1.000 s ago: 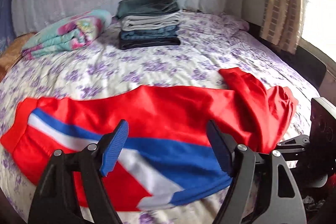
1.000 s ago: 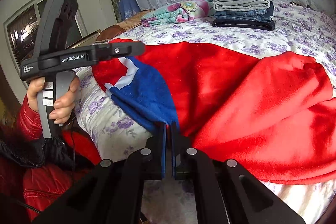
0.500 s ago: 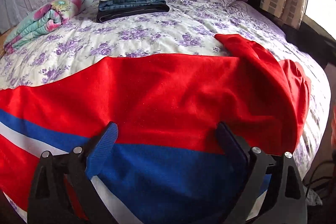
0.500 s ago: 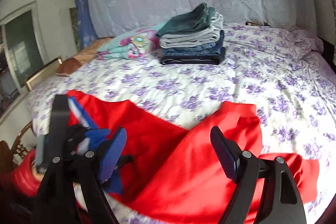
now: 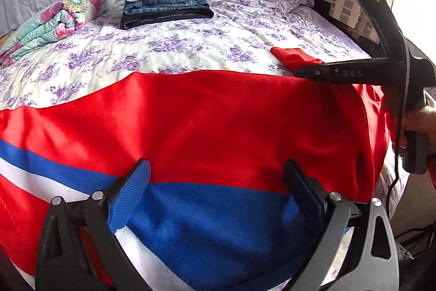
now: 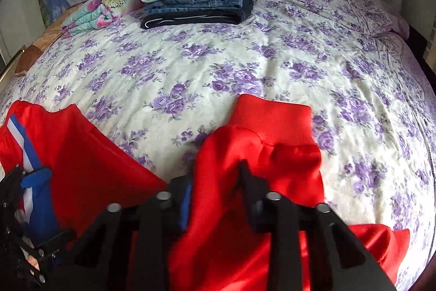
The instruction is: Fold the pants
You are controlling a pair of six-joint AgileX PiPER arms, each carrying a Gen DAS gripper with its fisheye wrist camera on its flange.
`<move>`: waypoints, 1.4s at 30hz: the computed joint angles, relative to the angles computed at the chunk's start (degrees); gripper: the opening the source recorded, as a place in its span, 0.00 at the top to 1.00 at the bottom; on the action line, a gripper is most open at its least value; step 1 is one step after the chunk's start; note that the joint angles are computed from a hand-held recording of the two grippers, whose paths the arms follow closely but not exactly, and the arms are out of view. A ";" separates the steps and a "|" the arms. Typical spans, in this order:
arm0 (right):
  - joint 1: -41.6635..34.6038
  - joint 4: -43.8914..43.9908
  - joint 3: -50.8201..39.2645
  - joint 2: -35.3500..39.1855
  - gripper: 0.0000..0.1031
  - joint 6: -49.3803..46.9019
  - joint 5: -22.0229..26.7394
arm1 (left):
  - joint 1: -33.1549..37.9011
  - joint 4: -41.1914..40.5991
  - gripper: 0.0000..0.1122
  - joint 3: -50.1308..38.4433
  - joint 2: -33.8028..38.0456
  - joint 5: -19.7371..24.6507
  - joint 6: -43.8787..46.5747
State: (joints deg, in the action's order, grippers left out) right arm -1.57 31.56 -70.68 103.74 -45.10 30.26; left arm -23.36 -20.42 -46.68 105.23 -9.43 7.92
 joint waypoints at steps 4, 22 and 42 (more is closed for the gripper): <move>-15.63 22.89 11.18 -10.91 0.84 -21.93 5.71 | 0.24 6.79 0.14 0.48 -0.04 -0.62 -6.59; -21.51 51.64 29.82 -17.69 0.32 -66.87 -3.17 | -2.06 -17.29 0.13 -0.62 0.48 -0.62 16.71; 3.99 20.50 12.35 -2.48 0.18 -26.97 -6.94 | 2.79 -19.82 0.13 4.74 -4.99 -4.49 17.45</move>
State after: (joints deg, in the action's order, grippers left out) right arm 2.42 52.07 -58.33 101.26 -72.08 23.32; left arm -20.58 -40.24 -41.94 100.24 -13.92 25.37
